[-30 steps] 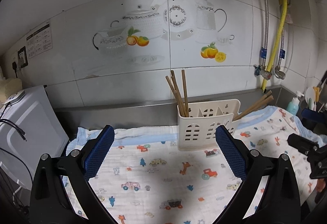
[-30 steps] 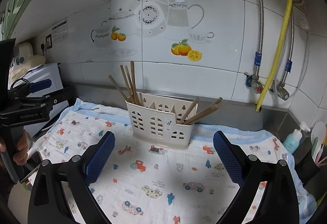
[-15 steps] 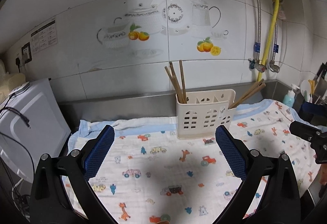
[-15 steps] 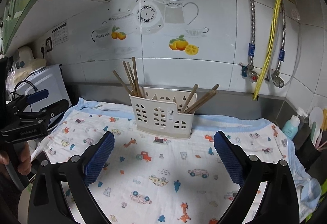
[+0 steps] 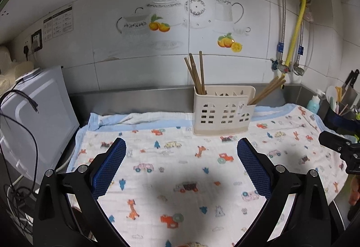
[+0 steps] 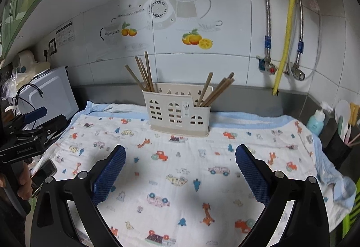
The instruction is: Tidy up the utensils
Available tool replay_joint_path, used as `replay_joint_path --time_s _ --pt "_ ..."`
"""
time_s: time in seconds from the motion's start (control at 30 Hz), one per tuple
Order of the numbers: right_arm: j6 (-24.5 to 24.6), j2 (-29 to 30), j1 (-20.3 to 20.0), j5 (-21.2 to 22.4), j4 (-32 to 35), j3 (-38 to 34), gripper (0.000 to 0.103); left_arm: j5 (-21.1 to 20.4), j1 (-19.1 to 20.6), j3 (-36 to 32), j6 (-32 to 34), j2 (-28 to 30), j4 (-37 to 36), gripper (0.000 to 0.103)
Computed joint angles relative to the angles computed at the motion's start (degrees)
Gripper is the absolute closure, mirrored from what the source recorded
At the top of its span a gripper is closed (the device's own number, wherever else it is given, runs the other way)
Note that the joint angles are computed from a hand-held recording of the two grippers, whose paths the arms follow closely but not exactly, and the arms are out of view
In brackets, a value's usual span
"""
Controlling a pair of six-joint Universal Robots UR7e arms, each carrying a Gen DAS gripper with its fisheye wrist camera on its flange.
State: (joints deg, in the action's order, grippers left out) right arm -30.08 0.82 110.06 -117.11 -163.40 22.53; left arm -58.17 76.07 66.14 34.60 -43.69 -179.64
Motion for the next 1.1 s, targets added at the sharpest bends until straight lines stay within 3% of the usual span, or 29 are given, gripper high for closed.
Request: replay_joint_path --time_s 0.33,0.53,1.1 --pt "0.3 -5.7 0.2 -2.0 -8.3 13.4 0.008 -0.7 -0.1 7.8 -1.4 -3.5 -1.9 0.005" --pt "-0.8 -7.0 0.5 -4.1 -11.6 17.4 0.008 -0.1 -0.3 11.1 -0.9 -4.7 -3.4 0.005" --pt "1.3 -11.7 0.0 -4.6 -15.3 28.7 0.008 0.6 0.0 17.6 -0.3 -7.5 -4.9 0.005"
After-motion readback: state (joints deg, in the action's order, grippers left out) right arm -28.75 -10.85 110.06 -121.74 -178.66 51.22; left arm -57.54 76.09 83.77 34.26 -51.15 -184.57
